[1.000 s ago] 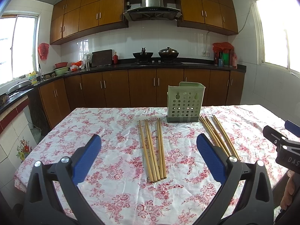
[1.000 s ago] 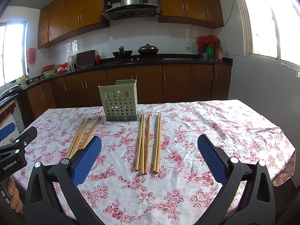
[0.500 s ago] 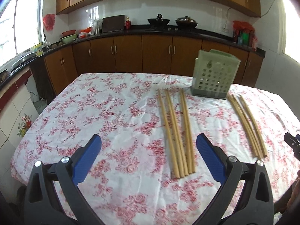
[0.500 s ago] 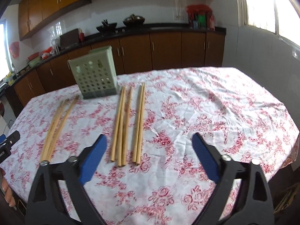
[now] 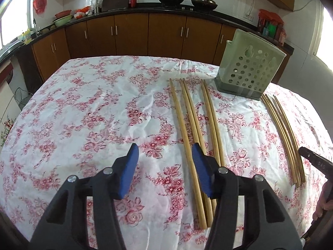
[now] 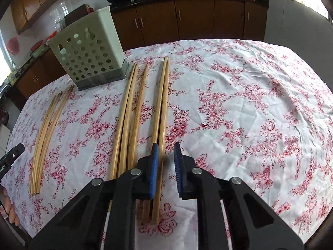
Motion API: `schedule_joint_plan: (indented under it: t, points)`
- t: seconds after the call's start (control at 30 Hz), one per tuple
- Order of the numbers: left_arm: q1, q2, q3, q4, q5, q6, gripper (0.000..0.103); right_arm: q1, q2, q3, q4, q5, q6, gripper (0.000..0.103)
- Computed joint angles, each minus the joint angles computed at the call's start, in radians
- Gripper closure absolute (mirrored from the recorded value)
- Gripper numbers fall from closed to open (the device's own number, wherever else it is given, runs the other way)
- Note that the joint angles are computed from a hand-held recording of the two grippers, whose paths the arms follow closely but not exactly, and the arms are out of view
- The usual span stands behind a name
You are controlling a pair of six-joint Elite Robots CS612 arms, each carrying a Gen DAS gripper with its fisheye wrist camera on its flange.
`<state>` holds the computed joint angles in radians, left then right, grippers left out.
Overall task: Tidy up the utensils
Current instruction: 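Lower the left tool onto one chopstick and close it while the right tool grasps another, then lift the held chopsticks upright with both tools toward the green holder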
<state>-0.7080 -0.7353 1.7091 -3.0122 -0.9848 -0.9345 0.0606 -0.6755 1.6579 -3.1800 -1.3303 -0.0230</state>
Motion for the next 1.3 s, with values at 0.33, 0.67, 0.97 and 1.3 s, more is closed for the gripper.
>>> schedule_joint_plan:
  t: [0.33, 0.67, 0.97, 1.3]
  points:
    - [0.016, 0.020, -0.040, 0.037, -0.064, 0.040, 0.069, 0.005, 0.015, -0.009, -0.046, -0.063, 0.000, 0.095]
    - [0.012, 0.028, -0.055, 0.080, -0.079, 0.063, 0.084, 0.008, 0.013, -0.003, -0.048, -0.076, -0.030, 0.095]
    - [0.040, 0.037, -0.085, 0.118, -0.056, 0.074, 0.094, 0.007, 0.038, -0.045, -0.057, -0.084, -0.047, 0.095]
    - [0.060, 0.055, -0.099, 0.067, -0.058, 0.095, 0.094, 0.004, 0.070, -0.106, -0.046, -0.093, -0.018, 0.095]
